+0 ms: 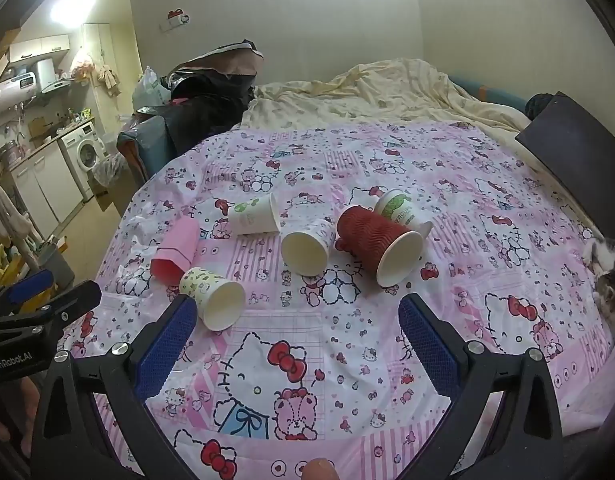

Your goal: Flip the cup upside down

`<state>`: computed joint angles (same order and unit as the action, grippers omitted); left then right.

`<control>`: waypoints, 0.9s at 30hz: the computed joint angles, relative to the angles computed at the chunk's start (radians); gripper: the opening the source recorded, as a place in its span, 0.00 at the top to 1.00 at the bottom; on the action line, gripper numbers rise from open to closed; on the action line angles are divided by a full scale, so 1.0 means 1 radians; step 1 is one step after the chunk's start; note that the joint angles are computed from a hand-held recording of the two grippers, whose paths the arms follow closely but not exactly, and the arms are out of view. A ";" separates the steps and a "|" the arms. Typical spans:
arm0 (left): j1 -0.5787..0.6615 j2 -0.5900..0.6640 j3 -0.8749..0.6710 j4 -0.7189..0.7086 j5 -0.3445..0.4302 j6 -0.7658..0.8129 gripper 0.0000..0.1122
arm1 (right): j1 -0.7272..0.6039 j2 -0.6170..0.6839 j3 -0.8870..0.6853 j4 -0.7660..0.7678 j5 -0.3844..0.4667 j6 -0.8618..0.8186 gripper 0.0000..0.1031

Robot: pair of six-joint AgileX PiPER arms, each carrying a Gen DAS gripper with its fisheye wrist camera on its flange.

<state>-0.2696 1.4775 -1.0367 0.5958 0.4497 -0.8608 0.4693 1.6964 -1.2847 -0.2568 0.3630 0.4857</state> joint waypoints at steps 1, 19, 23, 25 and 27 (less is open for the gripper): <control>0.001 -0.001 0.002 0.000 -0.001 0.001 0.09 | 0.000 0.000 0.000 0.001 0.000 0.000 0.00; 0.003 -0.004 0.015 0.025 -0.012 -0.025 0.09 | 0.002 -0.005 0.003 -0.017 0.003 0.017 0.00; 0.005 -0.001 0.013 0.033 -0.012 -0.030 0.09 | 0.006 -0.002 0.000 -0.031 0.006 0.033 0.00; 0.005 -0.001 0.011 0.030 -0.011 -0.027 0.09 | 0.013 0.004 0.005 -0.063 0.002 0.066 0.00; 0.006 -0.002 0.013 0.030 -0.012 -0.027 0.09 | 0.011 0.002 0.009 -0.062 -0.002 0.066 0.00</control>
<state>-0.2634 1.4758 -1.0240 0.6258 0.4376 -0.8880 0.4805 1.6981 -1.2753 -0.3186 0.3607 0.5518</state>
